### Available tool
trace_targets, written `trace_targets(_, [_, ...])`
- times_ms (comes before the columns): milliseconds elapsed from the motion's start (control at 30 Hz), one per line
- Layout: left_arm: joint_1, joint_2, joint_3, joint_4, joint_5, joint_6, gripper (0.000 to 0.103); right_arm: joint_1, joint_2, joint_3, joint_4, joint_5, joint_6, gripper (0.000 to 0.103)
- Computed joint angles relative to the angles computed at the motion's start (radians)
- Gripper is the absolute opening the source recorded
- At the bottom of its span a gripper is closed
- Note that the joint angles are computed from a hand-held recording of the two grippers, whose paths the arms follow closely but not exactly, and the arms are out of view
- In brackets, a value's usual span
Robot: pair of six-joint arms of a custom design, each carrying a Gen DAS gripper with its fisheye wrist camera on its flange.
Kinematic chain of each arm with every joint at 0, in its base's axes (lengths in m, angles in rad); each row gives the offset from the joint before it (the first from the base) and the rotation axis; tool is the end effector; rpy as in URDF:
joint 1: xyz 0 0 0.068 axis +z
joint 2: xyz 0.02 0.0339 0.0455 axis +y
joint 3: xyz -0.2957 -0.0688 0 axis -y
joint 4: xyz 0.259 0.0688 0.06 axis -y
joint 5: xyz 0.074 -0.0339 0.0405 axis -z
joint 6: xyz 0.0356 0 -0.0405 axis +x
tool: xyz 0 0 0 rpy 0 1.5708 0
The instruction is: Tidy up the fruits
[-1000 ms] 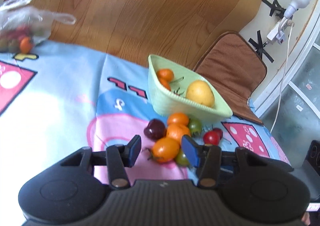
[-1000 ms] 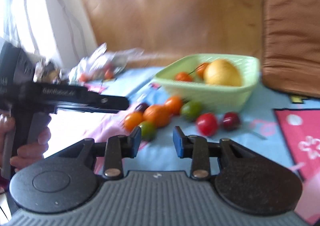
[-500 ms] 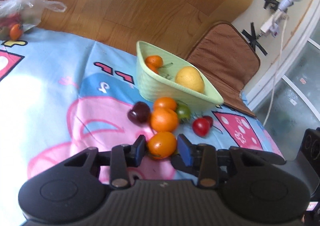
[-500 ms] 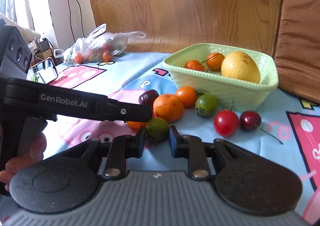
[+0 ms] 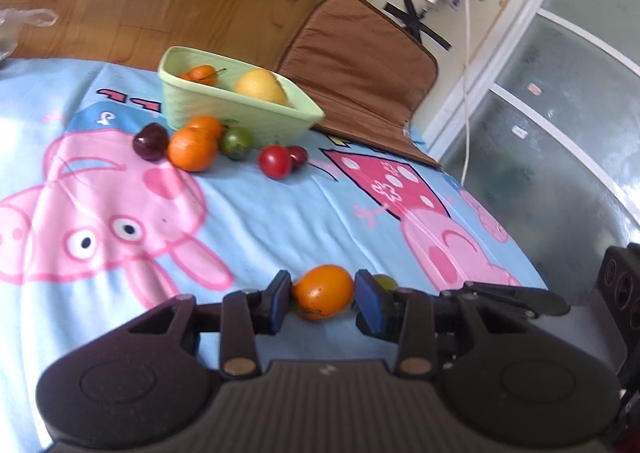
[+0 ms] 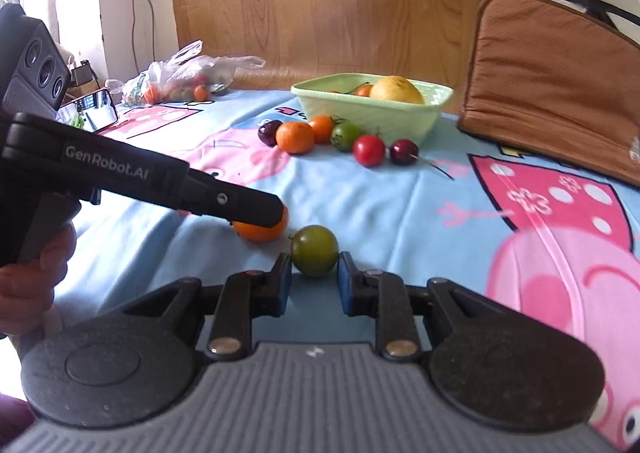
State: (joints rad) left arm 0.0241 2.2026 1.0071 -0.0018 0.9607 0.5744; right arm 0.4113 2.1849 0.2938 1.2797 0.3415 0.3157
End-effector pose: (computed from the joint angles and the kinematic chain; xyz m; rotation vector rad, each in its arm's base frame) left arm 0.3804 -0.0200 0.0452 0.8514 2.1738 -1.0274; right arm 0.2374 0.0906 0.0287 0.0892 2.1408 0.0508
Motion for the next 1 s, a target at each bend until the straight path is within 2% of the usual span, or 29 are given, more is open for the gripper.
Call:
trace_targets(100, [-0.005,-0.030,-0.058,0.095,-0.026,0.006,0.042,0.004,0.024,-0.026,0.054,0.013,0.025,0.028])
trace_targets(167, [-0.005,-0.046,-0.081,0.148,-0.041,-0.009,0.054,0.011,0.032,-0.025,0.064,0.020,0.031,0.028])
trace_targets(400, [-0.001,-0.068,-0.097,0.120,-0.028,0.084,0.057,0.024,0.056,-0.023,0.096,0.029,0.031,0.034])
trace_targets(533, [-0.020,-0.074,-0.136,0.153,-0.052,0.145,0.058,0.032,0.052,-0.027,0.088,0.043,0.022,0.034])
trace_targets(600, [-0.025,-0.064,-0.130,0.147,-0.059,0.157,0.057,0.040,0.057,-0.037,0.100,0.054,0.021,0.034])
trace_targets(700, [-0.032,-0.045,-0.100,0.114,-0.067,0.153,0.050,0.048,0.081,-0.054,0.147,0.060,0.015,0.034])
trace_targets(733, [-0.034,-0.039,-0.092,0.109,-0.065,0.150,0.039,0.052,0.089,-0.058,0.162,0.060,0.005,0.033])
trace_targets(767, [-0.035,-0.034,-0.077,0.088,-0.063,0.159,0.036,0.052,0.093,-0.061,0.170,0.056,-0.006,0.033])
trace_targets(800, [-0.034,-0.031,-0.067,0.076,-0.056,0.155,0.036,0.050,0.088,-0.060,0.166,0.047,-0.012,0.028])
trace_targets(900, [-0.032,-0.036,-0.040,0.062,-0.034,0.122,0.035,0.019,0.067,-0.046,0.144,0.015,-0.023,0.028])
trace_targets(1000, [-0.038,-0.053,0.004,0.100,-0.026,0.035,0.032,-0.055,0.022,-0.016,0.116,-0.054,-0.033,0.028])
